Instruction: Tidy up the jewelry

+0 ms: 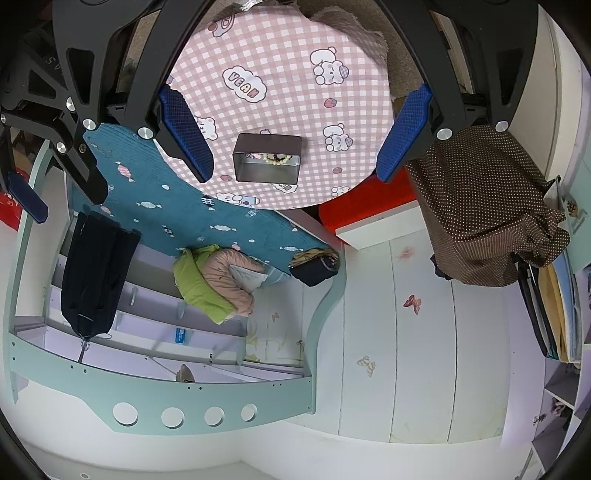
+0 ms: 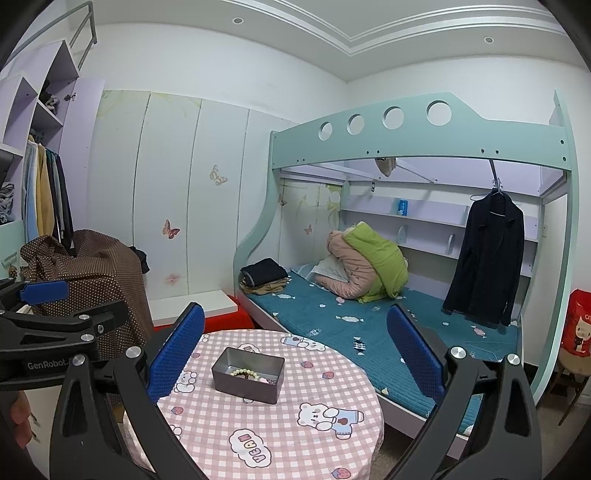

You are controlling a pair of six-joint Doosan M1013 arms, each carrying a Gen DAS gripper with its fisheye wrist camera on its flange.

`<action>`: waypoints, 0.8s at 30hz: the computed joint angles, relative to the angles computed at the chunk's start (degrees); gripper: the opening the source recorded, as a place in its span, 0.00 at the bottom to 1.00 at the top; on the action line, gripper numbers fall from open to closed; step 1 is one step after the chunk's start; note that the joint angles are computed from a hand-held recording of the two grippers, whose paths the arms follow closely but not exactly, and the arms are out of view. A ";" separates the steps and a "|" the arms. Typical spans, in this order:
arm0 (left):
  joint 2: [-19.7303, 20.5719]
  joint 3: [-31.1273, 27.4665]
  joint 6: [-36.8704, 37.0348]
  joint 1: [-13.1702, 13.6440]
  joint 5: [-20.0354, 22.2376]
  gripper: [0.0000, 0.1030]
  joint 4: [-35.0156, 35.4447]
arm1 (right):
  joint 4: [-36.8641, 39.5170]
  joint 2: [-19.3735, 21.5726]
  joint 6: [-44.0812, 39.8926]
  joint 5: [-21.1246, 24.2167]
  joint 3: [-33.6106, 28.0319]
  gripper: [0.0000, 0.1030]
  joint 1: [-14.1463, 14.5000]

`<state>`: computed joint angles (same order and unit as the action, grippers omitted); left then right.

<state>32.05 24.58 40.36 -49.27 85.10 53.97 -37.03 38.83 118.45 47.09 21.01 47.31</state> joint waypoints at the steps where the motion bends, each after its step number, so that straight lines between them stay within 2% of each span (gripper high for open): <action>1: 0.16 -0.28 0.12 0.04 0.08 0.87 -0.03 | 0.12 0.17 -0.16 0.13 -0.30 0.92 -0.02; 24: 0.17 0.07 -0.37 0.18 0.53 0.87 0.57 | 3.14 2.58 -2.91 3.01 -5.34 0.93 -0.39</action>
<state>32.22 24.65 40.00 -49.10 85.63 54.54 -33.89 41.41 115.54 50.10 15.66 46.92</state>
